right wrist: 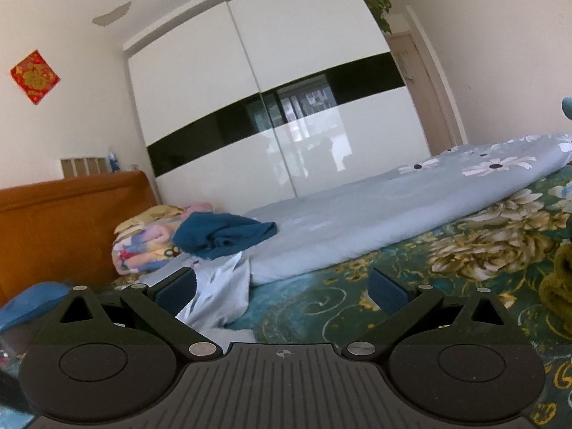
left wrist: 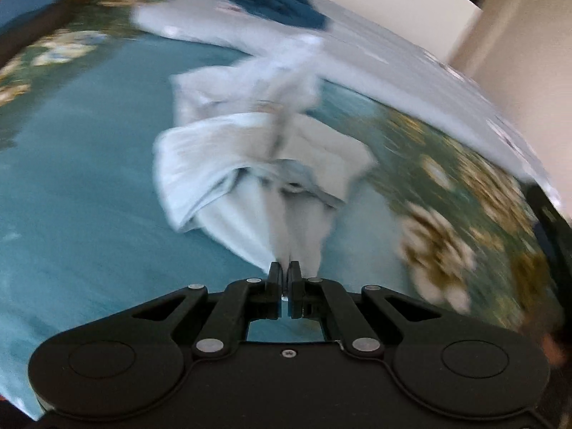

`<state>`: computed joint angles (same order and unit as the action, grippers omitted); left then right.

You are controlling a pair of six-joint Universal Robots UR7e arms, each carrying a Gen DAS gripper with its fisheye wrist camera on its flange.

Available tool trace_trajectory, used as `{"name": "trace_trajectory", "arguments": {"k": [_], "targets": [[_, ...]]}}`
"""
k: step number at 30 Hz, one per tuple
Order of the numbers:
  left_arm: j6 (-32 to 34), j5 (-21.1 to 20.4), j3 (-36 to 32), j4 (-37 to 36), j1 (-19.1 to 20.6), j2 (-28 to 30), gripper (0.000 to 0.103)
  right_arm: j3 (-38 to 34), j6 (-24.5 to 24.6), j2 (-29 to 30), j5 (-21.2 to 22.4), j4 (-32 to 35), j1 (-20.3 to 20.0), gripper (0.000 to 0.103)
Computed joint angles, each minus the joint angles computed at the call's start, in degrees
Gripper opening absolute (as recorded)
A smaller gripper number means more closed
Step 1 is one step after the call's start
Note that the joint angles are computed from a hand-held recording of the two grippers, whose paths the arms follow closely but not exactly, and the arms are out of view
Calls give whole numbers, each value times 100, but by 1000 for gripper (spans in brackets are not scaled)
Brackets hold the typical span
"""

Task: Fold clothes
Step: 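Pull the light blue shirt off the pillow onto the blanket with the left gripper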

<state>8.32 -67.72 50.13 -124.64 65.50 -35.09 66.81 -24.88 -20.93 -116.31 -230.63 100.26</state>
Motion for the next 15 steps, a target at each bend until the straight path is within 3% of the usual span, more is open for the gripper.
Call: {"name": "trace_trajectory", "arguments": {"k": [5, 10, 15], "targets": [[-95, -859, -195, 268, -77, 176, 0, 0, 32, -14, -66, -146, 6, 102], [59, -1100, -535, 385, -194, 508, 1, 95, 180, -93, -214, -479, -33, 102], [-185, -1180, -1051, 933, -93, 802, 4, 278, 600, -220, -279, -295, -117, 102]]}}
